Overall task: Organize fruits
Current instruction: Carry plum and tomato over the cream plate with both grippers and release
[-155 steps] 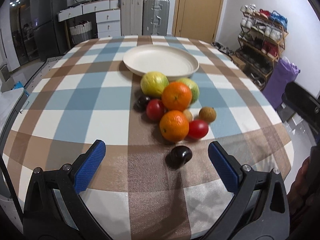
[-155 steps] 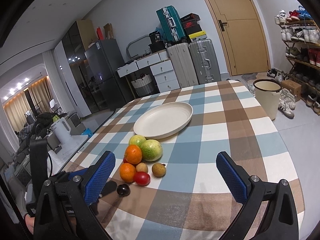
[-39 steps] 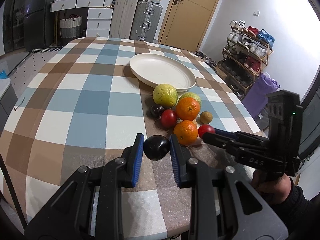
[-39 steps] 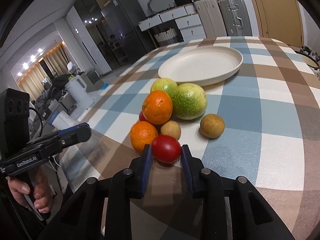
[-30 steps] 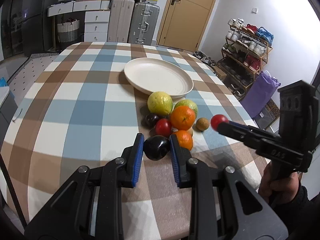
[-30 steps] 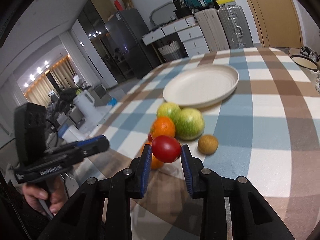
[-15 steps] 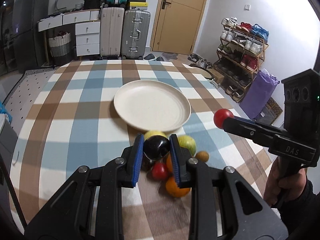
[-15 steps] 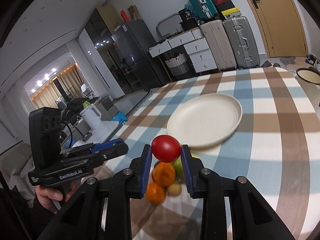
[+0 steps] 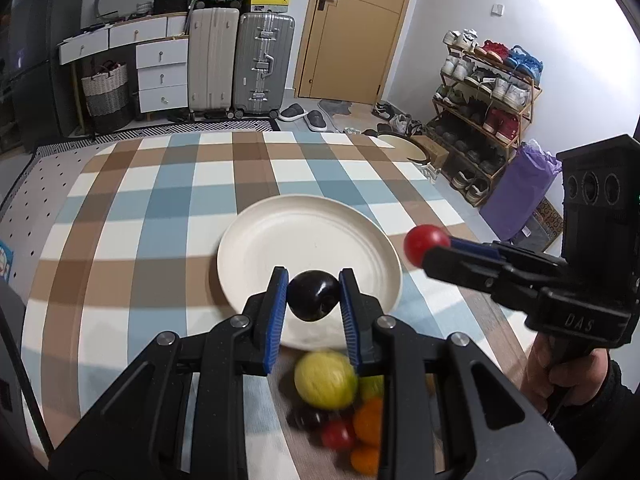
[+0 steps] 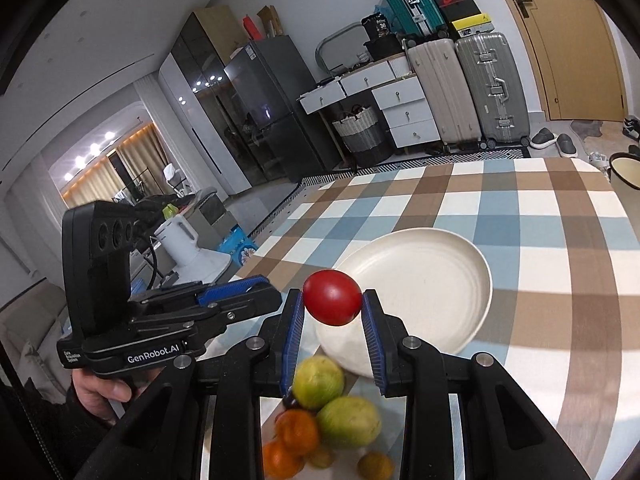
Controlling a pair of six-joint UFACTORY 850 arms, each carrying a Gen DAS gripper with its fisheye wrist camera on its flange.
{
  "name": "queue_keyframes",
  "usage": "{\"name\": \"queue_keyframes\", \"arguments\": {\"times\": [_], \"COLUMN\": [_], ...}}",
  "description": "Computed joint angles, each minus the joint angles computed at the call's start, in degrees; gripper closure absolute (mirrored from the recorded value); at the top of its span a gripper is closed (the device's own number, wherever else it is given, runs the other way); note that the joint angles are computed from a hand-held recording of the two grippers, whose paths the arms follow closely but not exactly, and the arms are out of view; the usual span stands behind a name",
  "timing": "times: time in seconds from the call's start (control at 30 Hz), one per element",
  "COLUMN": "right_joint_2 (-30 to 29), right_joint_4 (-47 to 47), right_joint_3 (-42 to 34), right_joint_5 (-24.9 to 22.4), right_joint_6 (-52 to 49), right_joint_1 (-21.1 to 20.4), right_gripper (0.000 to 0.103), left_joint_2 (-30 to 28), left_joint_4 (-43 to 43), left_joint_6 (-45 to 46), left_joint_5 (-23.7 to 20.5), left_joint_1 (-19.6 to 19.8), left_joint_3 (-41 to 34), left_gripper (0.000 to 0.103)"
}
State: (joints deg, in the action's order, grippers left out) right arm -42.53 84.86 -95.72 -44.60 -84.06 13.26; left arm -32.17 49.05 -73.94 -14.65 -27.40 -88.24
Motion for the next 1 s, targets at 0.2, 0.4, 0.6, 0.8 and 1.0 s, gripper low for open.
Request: {"name": "queue_keyframes", "arguments": {"times": [0.2,0.4,0.6,0.8,1.0], "right_joint_2": [-7.0,-13.6,-18.6,-23.7,-27.3], "right_joint_4": [-4.9,-10.6,-15.6,-21.6,-25.8], "right_joint_3": [-10.0,-19.8,-27.1,-34.5,-40.8], "right_joint_5": [-0.2,-0.4,-0.1,-0.5,-1.2], "right_joint_6": [6.5,13.7,19.5,26.5,31.4], "right_joint_1": [0.2,0.4,0.6,1.1,1.7], "right_gripper": [0.073,0.073,0.073,0.073,0.073], "left_joint_2": [-7.3,-14.7,-20.7,-25.8,-29.3], "left_joint_4": [-21.4,-34.4,-43.5,-48.6,-58.0], "left_joint_6": [21.9,34.3,42.6,46.5,53.6], "left_joint_5": [-0.7,-3.1,-5.8,-8.5,-9.5], "left_joint_1": [2.8,5.0,6.4,7.3,8.3], "left_joint_3": [-9.6,-19.5,-27.2,-34.0,-38.7], "left_gripper": [0.08,0.08,0.08,0.08,0.08]}}
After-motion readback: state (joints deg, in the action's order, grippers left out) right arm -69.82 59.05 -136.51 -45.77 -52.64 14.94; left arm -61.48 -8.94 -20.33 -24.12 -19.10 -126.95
